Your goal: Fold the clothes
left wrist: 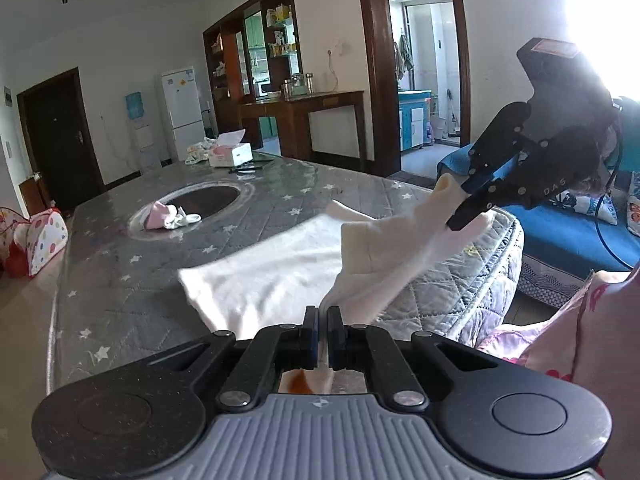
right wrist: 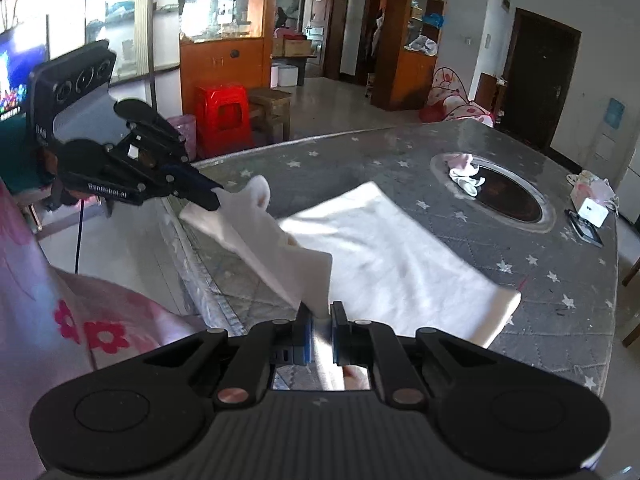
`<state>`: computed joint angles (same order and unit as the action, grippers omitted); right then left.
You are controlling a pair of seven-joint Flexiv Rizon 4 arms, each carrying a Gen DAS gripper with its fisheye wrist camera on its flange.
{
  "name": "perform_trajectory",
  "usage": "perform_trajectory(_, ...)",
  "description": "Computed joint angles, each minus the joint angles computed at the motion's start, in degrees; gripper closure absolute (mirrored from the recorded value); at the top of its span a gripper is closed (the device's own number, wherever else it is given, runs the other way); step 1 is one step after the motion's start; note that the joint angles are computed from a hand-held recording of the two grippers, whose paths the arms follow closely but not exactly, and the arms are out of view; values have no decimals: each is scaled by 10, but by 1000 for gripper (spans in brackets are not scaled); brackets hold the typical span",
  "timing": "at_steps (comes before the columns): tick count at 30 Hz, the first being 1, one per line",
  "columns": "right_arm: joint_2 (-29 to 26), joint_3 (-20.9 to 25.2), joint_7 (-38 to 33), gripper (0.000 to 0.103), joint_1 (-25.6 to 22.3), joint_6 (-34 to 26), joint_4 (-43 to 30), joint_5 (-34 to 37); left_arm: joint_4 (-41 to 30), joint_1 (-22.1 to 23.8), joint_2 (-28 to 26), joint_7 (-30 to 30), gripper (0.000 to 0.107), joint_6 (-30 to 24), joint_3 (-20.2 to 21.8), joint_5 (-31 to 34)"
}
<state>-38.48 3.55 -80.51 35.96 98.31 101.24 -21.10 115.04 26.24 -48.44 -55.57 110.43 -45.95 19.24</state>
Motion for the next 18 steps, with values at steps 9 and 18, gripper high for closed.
perform_trajectory(9,-18,13,7,95,-26,-23,-56,-1,-81,-34,-18,16,102,-20,8,-18)
perform_trajectory(18,-100,50,-2,95,-74,-107,-208,-1,-251,-124,-81,91,102,-89,57,-98)
